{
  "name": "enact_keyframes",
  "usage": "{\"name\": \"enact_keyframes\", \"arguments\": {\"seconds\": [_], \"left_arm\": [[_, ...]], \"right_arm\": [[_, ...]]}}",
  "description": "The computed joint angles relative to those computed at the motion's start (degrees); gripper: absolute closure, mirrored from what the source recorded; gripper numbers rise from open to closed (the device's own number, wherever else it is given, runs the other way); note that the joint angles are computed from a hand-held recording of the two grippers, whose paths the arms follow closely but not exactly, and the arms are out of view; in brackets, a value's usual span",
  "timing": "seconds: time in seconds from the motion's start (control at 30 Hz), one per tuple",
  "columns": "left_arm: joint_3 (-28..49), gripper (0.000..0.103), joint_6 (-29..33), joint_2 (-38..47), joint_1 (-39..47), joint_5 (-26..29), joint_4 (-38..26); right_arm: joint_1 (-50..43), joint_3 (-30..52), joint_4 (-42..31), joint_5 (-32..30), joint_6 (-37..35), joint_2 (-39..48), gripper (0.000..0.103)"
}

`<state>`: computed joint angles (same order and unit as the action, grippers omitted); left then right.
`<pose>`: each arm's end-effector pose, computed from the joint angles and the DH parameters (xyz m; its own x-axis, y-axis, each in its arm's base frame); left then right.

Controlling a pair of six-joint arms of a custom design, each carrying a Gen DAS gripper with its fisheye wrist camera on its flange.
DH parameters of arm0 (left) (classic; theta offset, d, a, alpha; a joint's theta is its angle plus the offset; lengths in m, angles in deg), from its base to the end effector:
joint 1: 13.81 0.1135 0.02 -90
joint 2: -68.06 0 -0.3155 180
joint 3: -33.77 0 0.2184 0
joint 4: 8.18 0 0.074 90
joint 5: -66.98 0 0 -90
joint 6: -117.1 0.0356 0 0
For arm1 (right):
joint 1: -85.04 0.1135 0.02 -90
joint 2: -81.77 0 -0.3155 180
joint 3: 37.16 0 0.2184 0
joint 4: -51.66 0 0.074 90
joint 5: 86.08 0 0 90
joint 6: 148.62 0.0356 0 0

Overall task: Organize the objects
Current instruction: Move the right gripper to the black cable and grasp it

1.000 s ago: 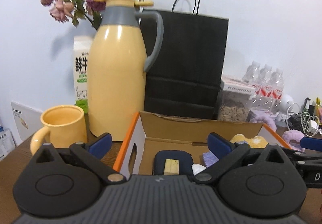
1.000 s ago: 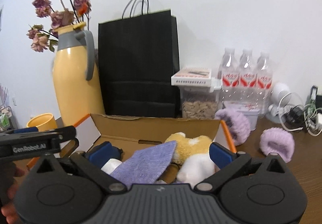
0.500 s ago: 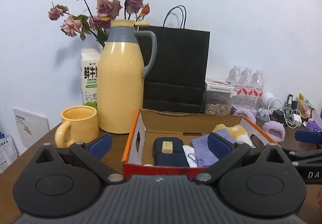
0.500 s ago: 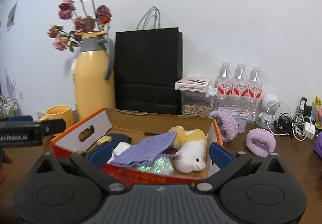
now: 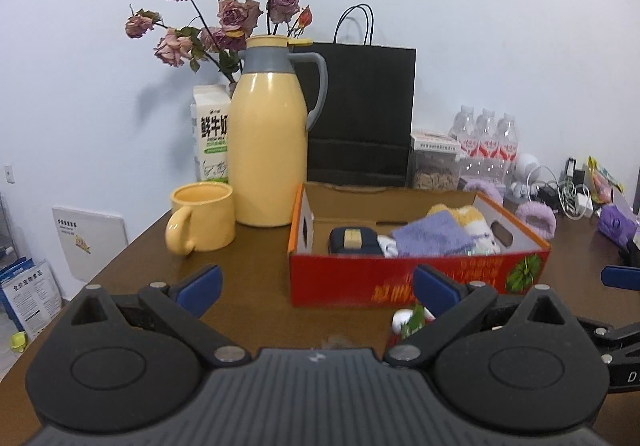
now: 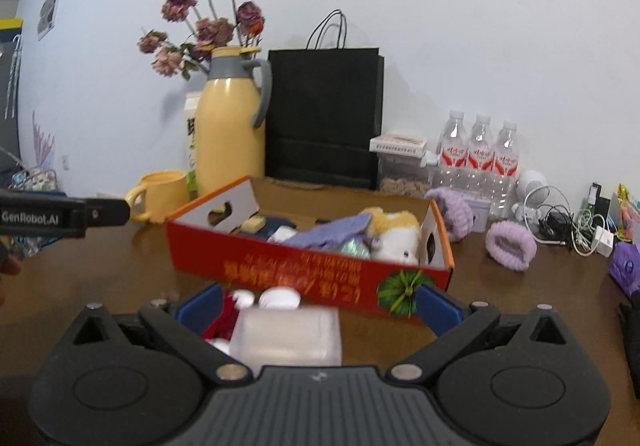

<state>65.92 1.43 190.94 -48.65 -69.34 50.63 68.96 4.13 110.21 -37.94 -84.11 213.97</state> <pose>0.2381 -0.1344 0.1080 -0.3438 -0.1252 -0.9307 -0.2865 0.9578 -0.0230 0.3077 -0.0640 0.0751 -0.3199 -0.2413 -0.9162 -0.5240 0.8507 -0.0411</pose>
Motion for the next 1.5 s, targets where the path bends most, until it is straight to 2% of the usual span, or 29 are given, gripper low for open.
{"name": "enact_keyframes", "arguments": {"seconds": [0.3,0.47,0.57,0.63,0.7,0.8,0.87,0.93,1.07,1.27,1.5], "left_arm": [[-4.4,0.000,-8.5,1.6,-4.2,-1.7,-3.0],[-6.4,0.000,-12.4,3.4,-5.5,-1.5,-2.9],[-6.8,0.000,-14.1,3.7,-6.0,-1.0,-3.6],[-6.4,0.000,-14.8,3.4,-6.2,-1.0,-5.1],[-6.2,0.000,-15.0,3.5,-6.5,-1.0,-5.6],[-5.6,0.000,-15.6,3.5,-7.1,-1.1,-6.7],[-5.2,0.000,-16.0,3.5,-7.4,-1.2,-7.3],[-4.1,0.000,-16.7,3.1,-7.5,-1.3,-9.5],[-1.6,0.000,-17.4,2.6,-8.1,-1.2,-13.7],[3.1,0.000,-17.0,3.2,-9.2,-0.1,-18.7],[9.9,0.000,-15.7,4.8,-10.1,3.0,-24.9]], "right_arm": [[-2.1,-4.3,0.3,-0.3,-7.6,2.9,0.000],[-2.6,-0.5,-8.7,1.0,-12.5,4.1,0.000],[-2.2,3.3,-16.6,1.0,-14.0,4.1,0.000],[-2.1,7.1,-24.7,-0.5,-14.9,3.6,0.000],[-1.6,11.1,-31.8,-1.2,-15.1,3.5,0.004],[-1.4,16.8,-43.0,-3.4,-17.0,3.8,0.019],[-1.9,17.8,-45.7,-5.5,-18.4,3.9,0.041],[-2.6,18.6,-48.1,-7.1,-19.6,4.0,0.049],[-3.6,19.0,-48.5,-8.5,-19.4,4.4,0.049],[-6.0,18.5,-44.3,-13.0,-14.2,4.7,0.049],[-9.4,14.7,-30.2,-15.1,-5.9,5.7,0.049]]}}
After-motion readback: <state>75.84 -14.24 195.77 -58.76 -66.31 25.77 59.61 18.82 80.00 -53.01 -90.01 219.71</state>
